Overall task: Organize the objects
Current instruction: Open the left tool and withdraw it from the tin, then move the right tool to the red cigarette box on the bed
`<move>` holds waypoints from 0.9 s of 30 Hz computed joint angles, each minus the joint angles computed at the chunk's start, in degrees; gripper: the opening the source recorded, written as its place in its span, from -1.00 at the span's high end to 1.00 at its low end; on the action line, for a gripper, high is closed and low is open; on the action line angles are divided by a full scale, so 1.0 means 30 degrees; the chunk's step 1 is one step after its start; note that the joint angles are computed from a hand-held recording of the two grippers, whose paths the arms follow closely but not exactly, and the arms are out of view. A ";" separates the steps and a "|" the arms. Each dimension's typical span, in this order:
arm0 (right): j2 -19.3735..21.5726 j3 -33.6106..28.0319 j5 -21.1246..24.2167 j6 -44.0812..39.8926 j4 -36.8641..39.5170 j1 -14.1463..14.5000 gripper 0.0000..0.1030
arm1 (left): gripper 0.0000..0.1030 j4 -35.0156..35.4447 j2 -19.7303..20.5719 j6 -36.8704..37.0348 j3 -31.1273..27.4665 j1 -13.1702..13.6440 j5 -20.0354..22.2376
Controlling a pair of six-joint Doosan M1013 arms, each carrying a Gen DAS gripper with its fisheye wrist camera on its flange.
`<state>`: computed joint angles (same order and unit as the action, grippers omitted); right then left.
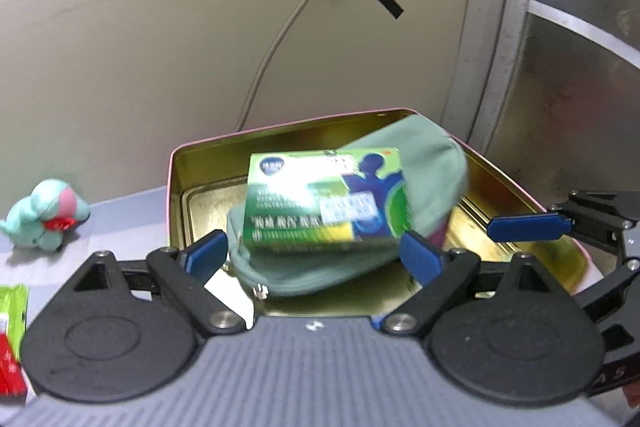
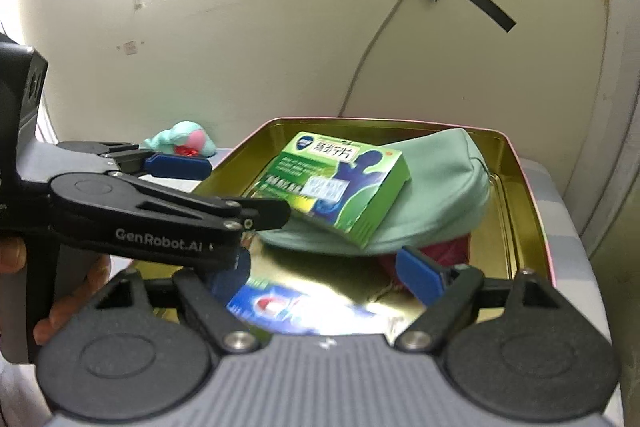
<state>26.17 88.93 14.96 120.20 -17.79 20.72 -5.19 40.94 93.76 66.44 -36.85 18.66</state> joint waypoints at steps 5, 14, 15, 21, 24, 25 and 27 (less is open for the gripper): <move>-0.1175 0.1330 -0.0243 0.2435 -0.2156 0.0493 -0.62 | -0.84 0.0551 -0.0399 -0.0304 0.0670 -0.0334 -0.0377; -0.2644 0.3371 -0.0866 0.8442 -0.6992 0.1239 -0.64 | -0.84 -0.0745 -0.1573 0.1394 0.2647 -0.0591 -0.1211; -0.2759 0.3571 -0.0874 0.9188 -0.7568 0.1299 -0.64 | -0.84 -0.0678 -0.1702 0.1431 0.2878 -0.0630 -0.1340; -0.2850 0.4239 -0.0618 1.0102 -0.7071 0.1449 -0.65 | -0.84 -0.1865 -0.2331 0.3009 0.4181 -0.0599 -0.1801; -0.2589 0.4334 -0.0413 0.9201 -0.5563 0.1499 -0.64 | -0.84 -0.1838 -0.2523 0.3039 0.4726 -0.0447 -0.1843; -0.2488 0.4357 -0.0307 0.9074 -0.5269 0.1561 -0.64 | -0.84 -0.1512 -0.2564 0.2707 0.4882 -0.0401 -0.1866; -0.2221 0.4258 0.0028 0.8918 -0.4861 0.1743 -0.63 | -0.84 -0.0671 -0.2643 0.1817 0.5195 -0.0276 -0.1895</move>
